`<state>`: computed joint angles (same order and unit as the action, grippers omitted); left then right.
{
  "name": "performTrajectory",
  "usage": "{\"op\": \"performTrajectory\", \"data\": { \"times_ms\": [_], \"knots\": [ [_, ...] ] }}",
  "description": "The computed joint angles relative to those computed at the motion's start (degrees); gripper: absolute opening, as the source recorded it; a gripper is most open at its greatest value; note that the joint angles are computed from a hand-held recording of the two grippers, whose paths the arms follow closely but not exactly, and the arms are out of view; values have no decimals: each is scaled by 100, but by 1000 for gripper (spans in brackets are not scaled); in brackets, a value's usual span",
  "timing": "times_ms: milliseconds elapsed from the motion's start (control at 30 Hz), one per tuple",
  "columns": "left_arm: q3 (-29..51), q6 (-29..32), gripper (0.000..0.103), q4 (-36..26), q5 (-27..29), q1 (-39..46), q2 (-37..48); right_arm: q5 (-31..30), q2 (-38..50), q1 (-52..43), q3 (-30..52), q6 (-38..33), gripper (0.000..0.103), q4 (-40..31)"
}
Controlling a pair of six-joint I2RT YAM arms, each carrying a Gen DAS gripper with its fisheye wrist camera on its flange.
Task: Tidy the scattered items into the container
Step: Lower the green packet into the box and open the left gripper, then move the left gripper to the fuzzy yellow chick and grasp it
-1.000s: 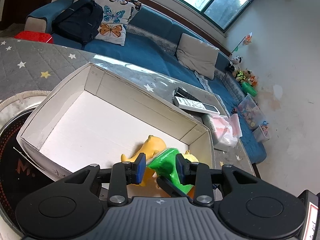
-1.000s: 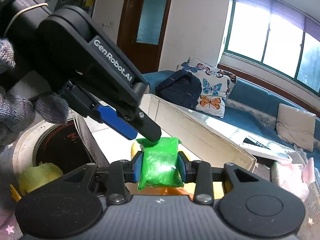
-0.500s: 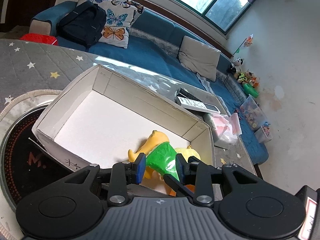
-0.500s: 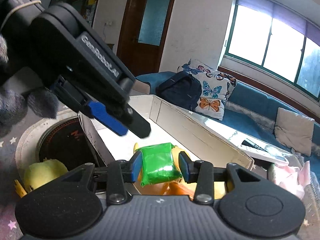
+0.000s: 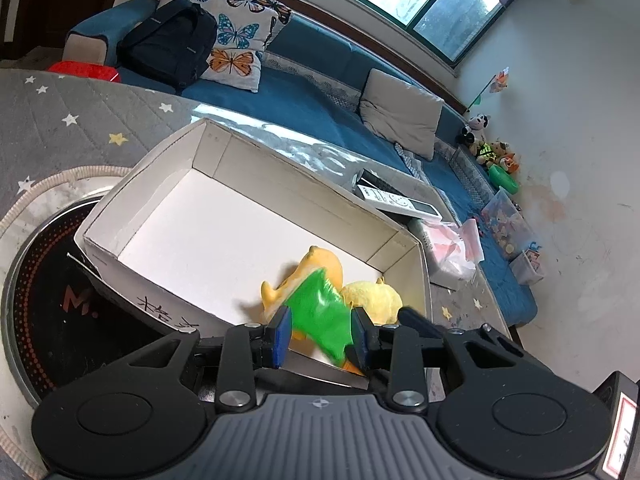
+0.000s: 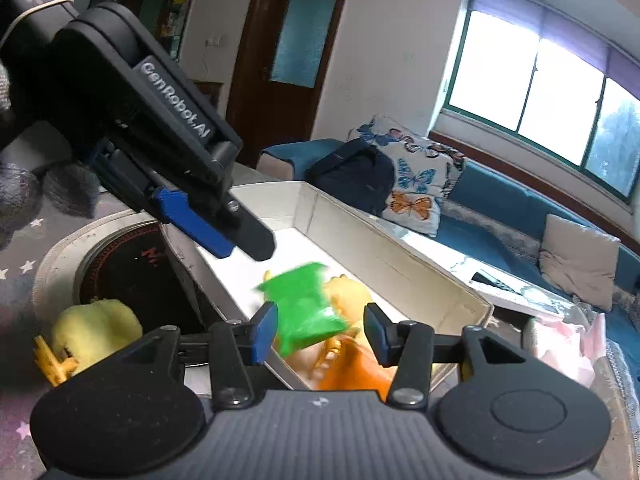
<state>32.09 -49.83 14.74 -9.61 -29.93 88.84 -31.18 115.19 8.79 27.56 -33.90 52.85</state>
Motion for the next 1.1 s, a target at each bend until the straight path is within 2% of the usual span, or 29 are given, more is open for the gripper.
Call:
{"op": "performTrajectory", "data": {
  "times_ms": [133, 333, 433, 600, 633, 733, 833, 933, 1100],
  "knots": [
    [-73, -12, 35, -69, -46, -42, -110, 246, -1, 65, 165, 47, 47, -314],
    [-366, -145, 35, -67, -194, -137, -451, -165, -245, -147, -67, 77, 48, -359],
    [-449, -203, 35, -341, -416, -287, -664, -385, -435, -209, -247, 11, 49, -477],
    [-867, -425, 35, -539, -746, -552, -1237, -711, -637, -277, -689, -179, 59, -434],
    [-917, -476, 35, -656, -845, -619, -1346, -756, -667, -267, -756, -218, 63, -476],
    [-1098, -638, 35, -904, -1037, -789, -1660, -890, -742, -229, -943, -355, 65, -577],
    [-1289, -851, 35, -1104, -1156, -937, -1935, -1060, -894, -186, -1063, -469, 72, -868],
    [-1436, -1137, 35, -1332, -1280, -1101, -2117, -1220, -1010, -120, -1128, -611, 76, -1133],
    [-1753, -1585, 35, -1313, -1337, -1343, -2290, -1131, -1080, 229, -1328, -667, 77, -1107]
  ]
}}
